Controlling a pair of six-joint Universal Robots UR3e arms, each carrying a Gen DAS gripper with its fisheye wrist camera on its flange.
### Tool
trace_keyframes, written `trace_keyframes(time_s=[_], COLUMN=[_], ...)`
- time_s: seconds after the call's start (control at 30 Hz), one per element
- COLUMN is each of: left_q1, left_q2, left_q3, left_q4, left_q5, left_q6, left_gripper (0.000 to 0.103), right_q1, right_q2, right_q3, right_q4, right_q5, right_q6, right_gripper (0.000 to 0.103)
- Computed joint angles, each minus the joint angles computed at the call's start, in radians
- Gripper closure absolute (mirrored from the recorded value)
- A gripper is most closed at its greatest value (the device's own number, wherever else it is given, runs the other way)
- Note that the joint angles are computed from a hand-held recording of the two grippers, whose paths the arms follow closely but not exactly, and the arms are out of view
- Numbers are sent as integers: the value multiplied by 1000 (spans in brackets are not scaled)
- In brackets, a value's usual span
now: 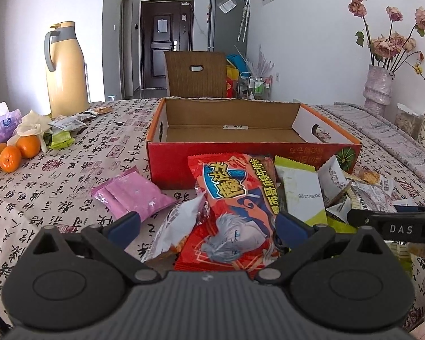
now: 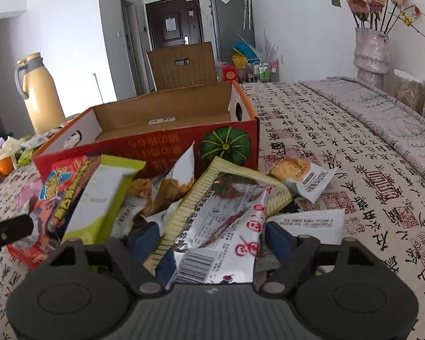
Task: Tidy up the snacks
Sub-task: 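Grasp the striped cracker pack with the right gripper while the left reaches the chip bag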
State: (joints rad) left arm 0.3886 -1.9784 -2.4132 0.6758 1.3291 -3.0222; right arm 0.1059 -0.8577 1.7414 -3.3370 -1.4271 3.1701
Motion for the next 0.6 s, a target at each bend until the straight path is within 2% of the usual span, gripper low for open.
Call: trace_keyframes(time_s=[0.07, 0.13, 0.33, 0.4, 0.6], left_q1=[2, 6, 4, 5, -10], left_q2=[-1, -2, 4, 8, 18], left_q3=[-1, -6, -11, -14, -19], left_q4=[3, 11, 9, 11, 12], left_q5=[-1, -5, -2, -3, 0], left_q6=[-3, -4, -3, -2, 0], left_gripper=[0, 0, 0, 0, 0], right_q1=[1, 2, -14, -23, -53], right_q2=[6, 7, -4, -13, -37], right_q3=[0, 6, 58, 81, 155], right_q4=[-10, -21, -65, -86, -181], right_q5=[-8, -9, 18, 32, 85], right_q6=[0, -7, -25, -23, -10], right_gripper=[29, 41, 62, 66, 67])
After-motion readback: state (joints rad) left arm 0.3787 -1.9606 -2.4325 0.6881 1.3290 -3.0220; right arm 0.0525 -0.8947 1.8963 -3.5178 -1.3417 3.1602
